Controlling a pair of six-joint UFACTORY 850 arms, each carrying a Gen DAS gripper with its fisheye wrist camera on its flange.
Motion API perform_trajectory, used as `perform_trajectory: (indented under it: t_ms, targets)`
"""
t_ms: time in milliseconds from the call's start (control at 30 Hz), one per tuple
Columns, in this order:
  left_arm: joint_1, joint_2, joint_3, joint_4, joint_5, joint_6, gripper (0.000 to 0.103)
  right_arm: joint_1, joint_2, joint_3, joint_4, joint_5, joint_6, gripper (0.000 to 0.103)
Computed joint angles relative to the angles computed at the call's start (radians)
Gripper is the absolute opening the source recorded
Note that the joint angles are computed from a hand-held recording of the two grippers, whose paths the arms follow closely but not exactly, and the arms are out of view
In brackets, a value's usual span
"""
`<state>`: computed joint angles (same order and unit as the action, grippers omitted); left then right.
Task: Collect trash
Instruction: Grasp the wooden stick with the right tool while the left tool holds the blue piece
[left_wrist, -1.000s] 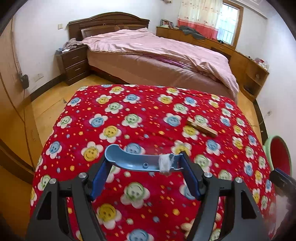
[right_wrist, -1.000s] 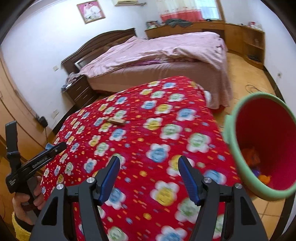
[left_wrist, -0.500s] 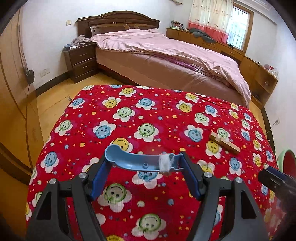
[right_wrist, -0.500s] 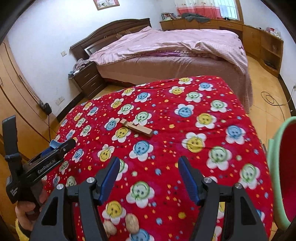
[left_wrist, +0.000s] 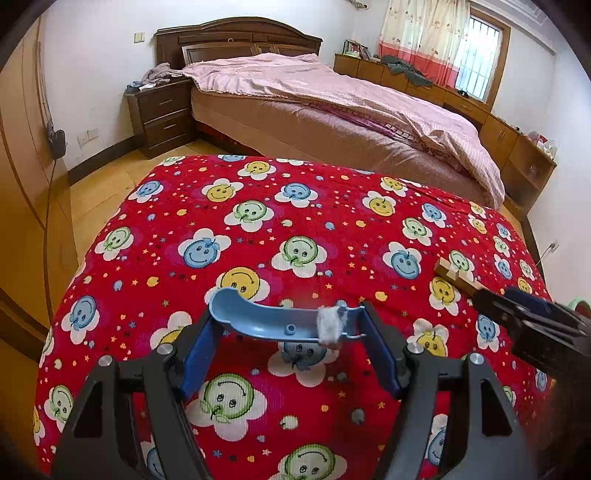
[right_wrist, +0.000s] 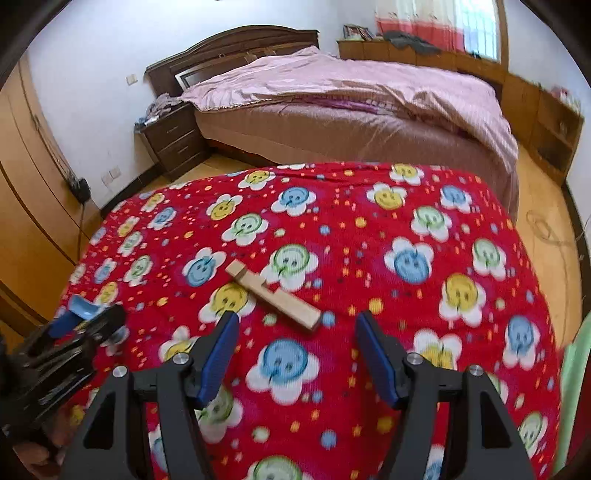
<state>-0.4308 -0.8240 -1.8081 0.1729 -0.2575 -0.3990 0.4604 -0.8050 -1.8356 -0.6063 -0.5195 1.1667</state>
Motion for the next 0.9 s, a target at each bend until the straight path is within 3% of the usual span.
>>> perform_trajectory:
  t_ms: [133, 233, 333, 467, 900]
  targets:
    - [0.000, -0.006, -0.006, -0.040, -0.007, 0.046, 0.073, -0.001, -0.036, -0.050, -0.028, -0.015, -0.043, 0.067]
    - [-0.001, -0.005, -0.003, -0.060, -0.007, 0.067, 0.073, -0.009, -0.056, -0.076, 0.049, -0.005, -0.120, 0.052]
    - [-0.002, -0.003, 0.002, -0.063, -0.003, 0.072, 0.073, -0.001, -0.061, -0.077, 0.011, -0.017, -0.094, 0.038]
    - [-0.003, -0.001, 0.006, -0.061, 0.000, 0.072, 0.073, 0.003, -0.041, -0.046, 0.020, 0.008, -0.095, 0.013]
    - [-0.016, 0.024, 0.034, -0.035, 0.026, 0.069, 0.073, 0.015, 0.108, 0.160, 0.003, 0.113, 0.055, 0.012]
